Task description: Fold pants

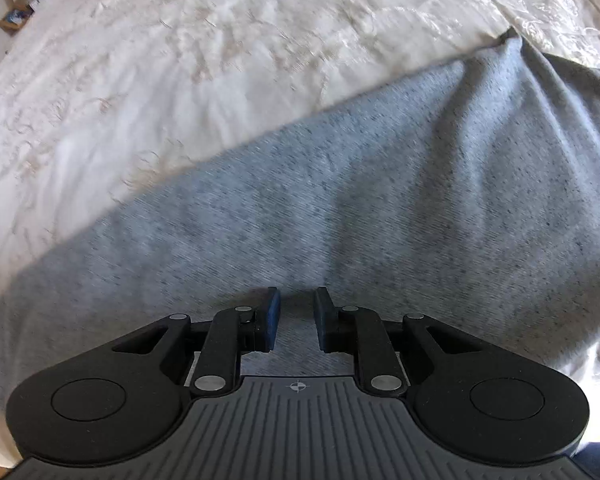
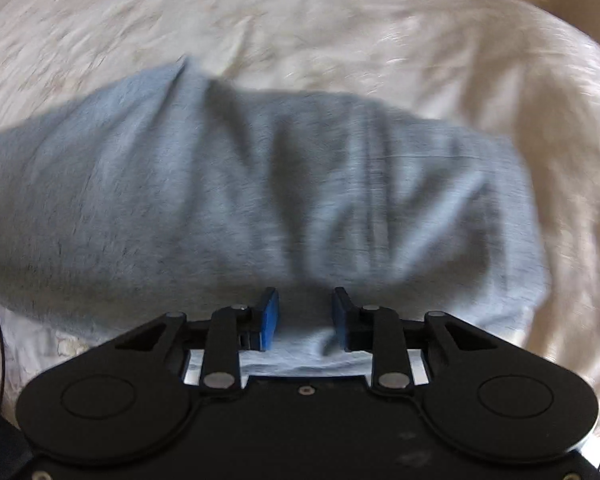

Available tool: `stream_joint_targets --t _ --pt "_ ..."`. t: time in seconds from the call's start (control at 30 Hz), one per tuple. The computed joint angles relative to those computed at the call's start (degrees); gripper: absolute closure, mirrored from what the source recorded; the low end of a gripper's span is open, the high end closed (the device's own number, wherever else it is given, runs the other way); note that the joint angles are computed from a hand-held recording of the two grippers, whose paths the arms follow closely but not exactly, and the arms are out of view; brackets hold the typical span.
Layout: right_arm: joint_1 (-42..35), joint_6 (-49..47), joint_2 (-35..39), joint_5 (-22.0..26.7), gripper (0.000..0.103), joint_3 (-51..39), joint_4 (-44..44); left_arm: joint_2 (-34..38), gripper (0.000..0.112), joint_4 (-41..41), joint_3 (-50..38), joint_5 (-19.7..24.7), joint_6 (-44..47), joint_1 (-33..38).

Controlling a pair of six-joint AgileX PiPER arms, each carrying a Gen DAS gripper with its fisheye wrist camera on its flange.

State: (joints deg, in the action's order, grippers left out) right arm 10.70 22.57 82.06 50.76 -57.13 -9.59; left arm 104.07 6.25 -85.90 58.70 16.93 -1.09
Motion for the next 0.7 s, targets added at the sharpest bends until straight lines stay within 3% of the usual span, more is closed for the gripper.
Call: stream_joint_targets --t 0.1,0.23,0.43,0.5,0.7 --pt "-6.1 10.3 -4.7 0.1 0.060 1.1 2.0 -0.1 0.094 -1.0 -0.7 0.3 0.1 1.5" --pt "-11.0 20.0 -7.0 -0.7 0.059 5.0 1.0 0.6 0.094 0.7 0.2 -0.1 -1.4 1.6" --pt "-15.3 19.5 -6.9 -3.7 0.059 8.6 4.8 -0.6 0.093 1.9 2.0 -0.7 -1.0 1.1" --pt "-14.1 19.6 -7.1 -4.8 0.098 8.6 3.9 -1.3 0.093 1.8 2.2 0.0 -1.3 1.0" --pt "-3.7 24.8 -9.1 3.8 0.098 3.7 -7.9 -1.5 0.093 -0.7 2.1 0.5 0.4 2.6"
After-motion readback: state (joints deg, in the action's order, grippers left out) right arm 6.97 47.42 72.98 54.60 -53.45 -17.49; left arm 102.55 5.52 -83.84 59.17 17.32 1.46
